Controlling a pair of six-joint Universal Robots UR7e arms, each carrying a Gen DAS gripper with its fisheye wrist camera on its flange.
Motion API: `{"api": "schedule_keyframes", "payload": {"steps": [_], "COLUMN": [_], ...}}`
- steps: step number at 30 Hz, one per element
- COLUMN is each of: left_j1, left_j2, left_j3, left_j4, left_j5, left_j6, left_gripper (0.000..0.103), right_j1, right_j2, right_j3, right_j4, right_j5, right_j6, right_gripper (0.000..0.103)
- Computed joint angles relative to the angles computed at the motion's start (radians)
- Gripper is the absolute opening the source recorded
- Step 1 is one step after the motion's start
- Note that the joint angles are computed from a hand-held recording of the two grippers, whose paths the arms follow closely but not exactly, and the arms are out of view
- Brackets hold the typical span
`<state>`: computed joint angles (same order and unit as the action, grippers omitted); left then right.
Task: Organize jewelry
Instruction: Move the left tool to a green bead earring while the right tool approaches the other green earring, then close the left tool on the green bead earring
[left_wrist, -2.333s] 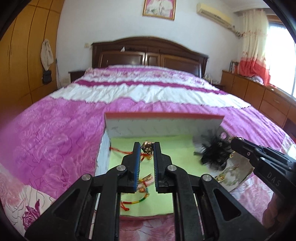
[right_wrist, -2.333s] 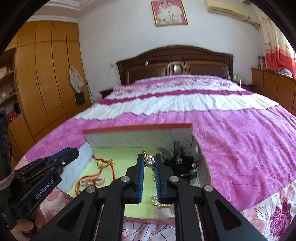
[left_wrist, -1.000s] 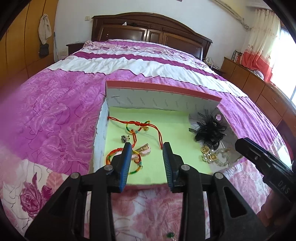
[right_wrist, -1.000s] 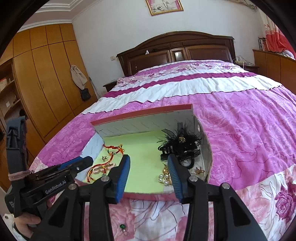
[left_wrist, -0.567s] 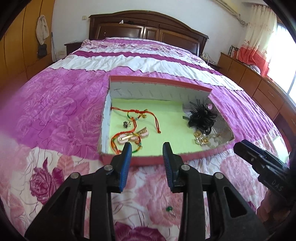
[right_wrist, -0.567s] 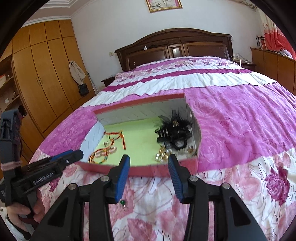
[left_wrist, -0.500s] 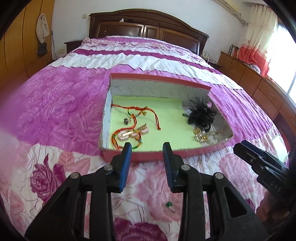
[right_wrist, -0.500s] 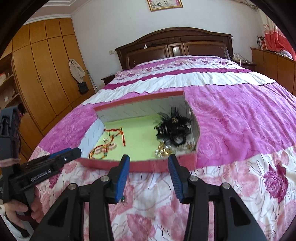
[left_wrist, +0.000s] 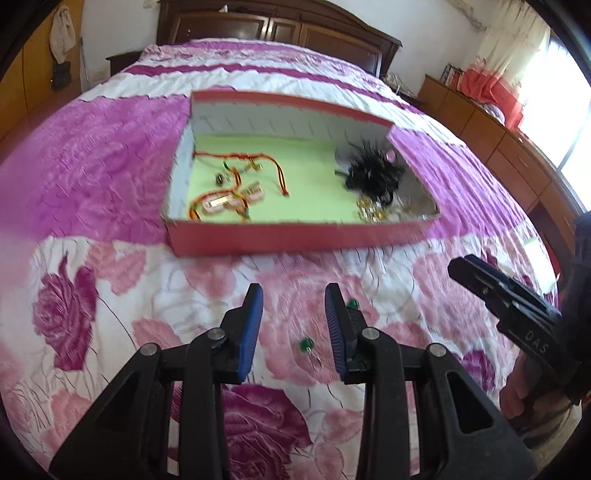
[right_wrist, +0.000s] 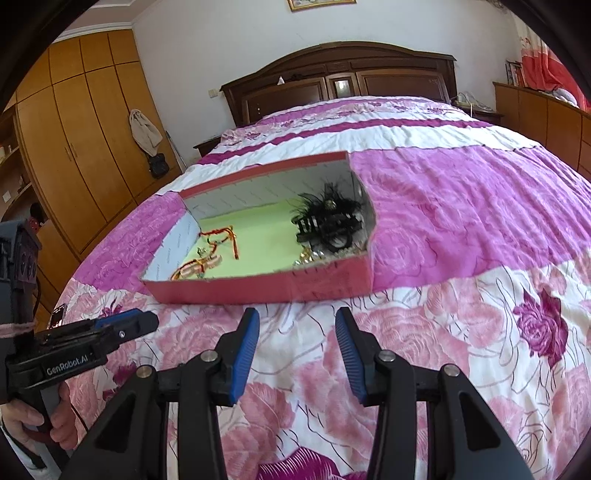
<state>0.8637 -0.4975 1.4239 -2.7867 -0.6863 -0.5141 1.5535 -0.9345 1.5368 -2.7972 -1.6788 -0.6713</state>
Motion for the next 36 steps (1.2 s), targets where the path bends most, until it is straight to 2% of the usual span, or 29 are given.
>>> {"api": "schedule_keyframes", "payload": {"steps": [6, 15, 17, 19, 28, 36], "left_j1": [0.001, 0.004, 0.006, 0.007, 0.016, 0.013], "left_j2": [0.012, 0.033, 0.036, 0.04, 0.055, 0.04], "left_j3": [-0.005, -0.026, -0.029, -0.034, -0.047, -0.026], "left_j4": [0.058, 0.11, 0.123, 0.137, 0.157, 0.102], "left_j5": [-0.035, -0.046, -0.045, -0.048, -0.046, -0.049], "left_j6": [-0.025, -0.023, -0.023, -0.025, -0.017, -0.003], "left_gripper": [0.026, 0.025, 0.023, 0.015, 0.001, 0.001], "right_j1": [-0.014, -0.028, -0.03, -0.032, -0.036, -0.033], "right_j2": [-0.007, -0.011, -0.01, -0.009, -0.008, -0.006], "right_j3": [0.005, 0.006, 0.005, 0.004, 0.002, 0.003], "right_j4": [0.01, 0.02, 0.023, 0.026, 0.035, 0.039], "right_j5": [-0.004, 0.006, 0.008, 0.009, 0.011, 0.007], "right_j6": [0.017, 0.033, 0.037, 0.041, 0.048, 0.043], "right_gripper": [0.046, 0.046, 0.046, 0.046, 0.046, 0.046]}}
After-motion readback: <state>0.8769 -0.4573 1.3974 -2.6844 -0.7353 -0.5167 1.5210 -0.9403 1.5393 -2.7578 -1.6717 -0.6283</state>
